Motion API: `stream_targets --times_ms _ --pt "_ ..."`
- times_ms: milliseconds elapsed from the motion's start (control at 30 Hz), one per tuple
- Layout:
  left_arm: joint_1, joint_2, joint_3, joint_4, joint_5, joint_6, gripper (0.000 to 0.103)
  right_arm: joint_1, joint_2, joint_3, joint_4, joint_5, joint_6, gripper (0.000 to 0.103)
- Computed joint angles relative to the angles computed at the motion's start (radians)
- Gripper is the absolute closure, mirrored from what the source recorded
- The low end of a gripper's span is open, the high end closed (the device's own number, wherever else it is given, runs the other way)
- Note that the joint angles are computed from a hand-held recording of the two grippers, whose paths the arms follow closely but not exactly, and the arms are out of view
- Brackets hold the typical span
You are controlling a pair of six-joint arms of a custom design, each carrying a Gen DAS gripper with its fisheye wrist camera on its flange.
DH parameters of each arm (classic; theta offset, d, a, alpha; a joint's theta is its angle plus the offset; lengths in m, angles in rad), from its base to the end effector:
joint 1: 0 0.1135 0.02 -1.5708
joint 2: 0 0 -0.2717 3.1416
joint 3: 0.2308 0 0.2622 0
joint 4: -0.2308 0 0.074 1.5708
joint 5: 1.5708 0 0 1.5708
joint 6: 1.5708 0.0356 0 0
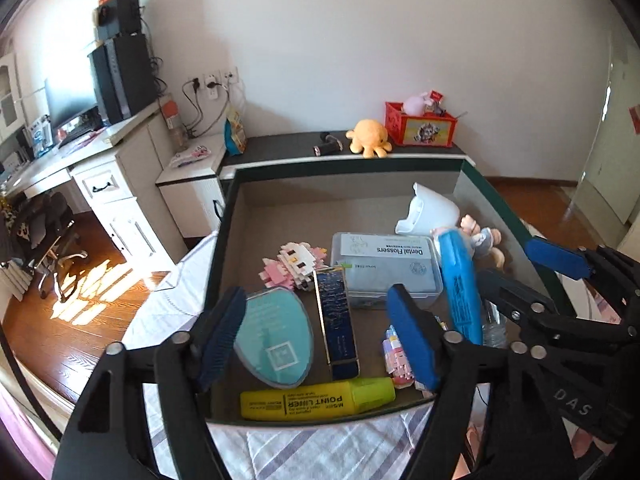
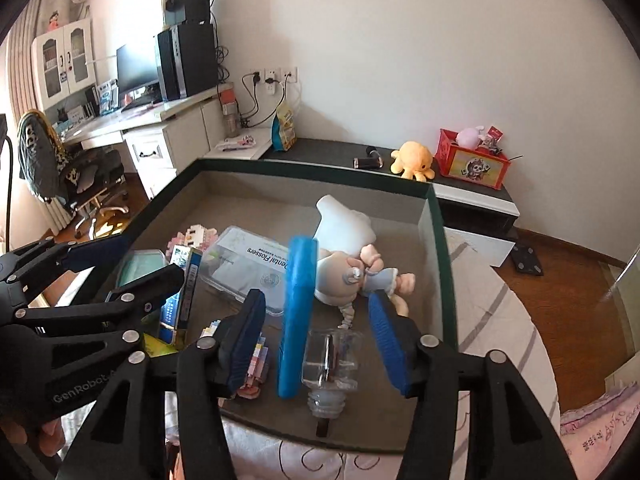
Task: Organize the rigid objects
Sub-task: 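Carry highlighter and blue-gold pack into the pink box and open both tools, then withdraw both tools from the box back over the bed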
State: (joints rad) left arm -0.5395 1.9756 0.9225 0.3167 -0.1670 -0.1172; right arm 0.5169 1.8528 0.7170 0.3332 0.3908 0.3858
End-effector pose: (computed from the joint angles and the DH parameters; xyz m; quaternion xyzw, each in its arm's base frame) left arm 0.3345 -0.1934 0.0978 0.1579 0.8979 -0.0580 0.4068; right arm 0.2952 0.1522 0.0914 0.0130 0.9123 -0.0017 0.4093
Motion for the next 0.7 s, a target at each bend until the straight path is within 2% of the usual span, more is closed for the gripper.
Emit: stream_targets --times_ms 33,67,133,200,367,433,533,633,700 --pt "-0.003 -0.048 -0.061 0.05 -0.019 -0.015 0.015 0.015 -0.038 -0.028 0.007 0.029 0.017 0.031" --pt "-0.009 -0.1 -0.125 0.098 -0.033 -0.03 0.006 0.036 -0.092 -0.07 0.019 0.058 0.03 0.015" --pt "-0.018 -0.213 -0.249 0.179 -0.061 -0.042 0.0 0.083 -0.201 -0.146 0.046 0.105 0.034 0.014" --pt "-0.032 -0.335 -0.366 0.234 -0.081 -0.039 0.0 0.165 -0.304 -0.186 -0.014 0.195 0.068 0.014" --pt "-0.146 -0.676 -0.593 0.213 -0.252 -0.048 0.0 0.424 -0.535 -0.264 -0.178 0.435 0.203 0.012" --pt "-0.212 -0.843 -0.662 0.141 -0.328 -0.056 0.0 0.538 -0.59 -0.256 -0.309 0.552 0.304 0.002" --pt "-0.374 -1.127 -0.728 -0.063 -0.512 -0.104 0.0 0.737 -0.624 -0.216 -0.548 0.719 0.518 0.0" --pt "-0.579 -1.404 -0.754 -0.339 -0.727 -0.192 0.0 0.921 -0.551 -0.102 -0.926 0.837 0.893 0.0" --pt "-0.734 -1.505 -0.732 -0.545 -0.875 -0.31 0.0 1.028 -0.432 0.006 -1.251 0.877 1.241 0.0"
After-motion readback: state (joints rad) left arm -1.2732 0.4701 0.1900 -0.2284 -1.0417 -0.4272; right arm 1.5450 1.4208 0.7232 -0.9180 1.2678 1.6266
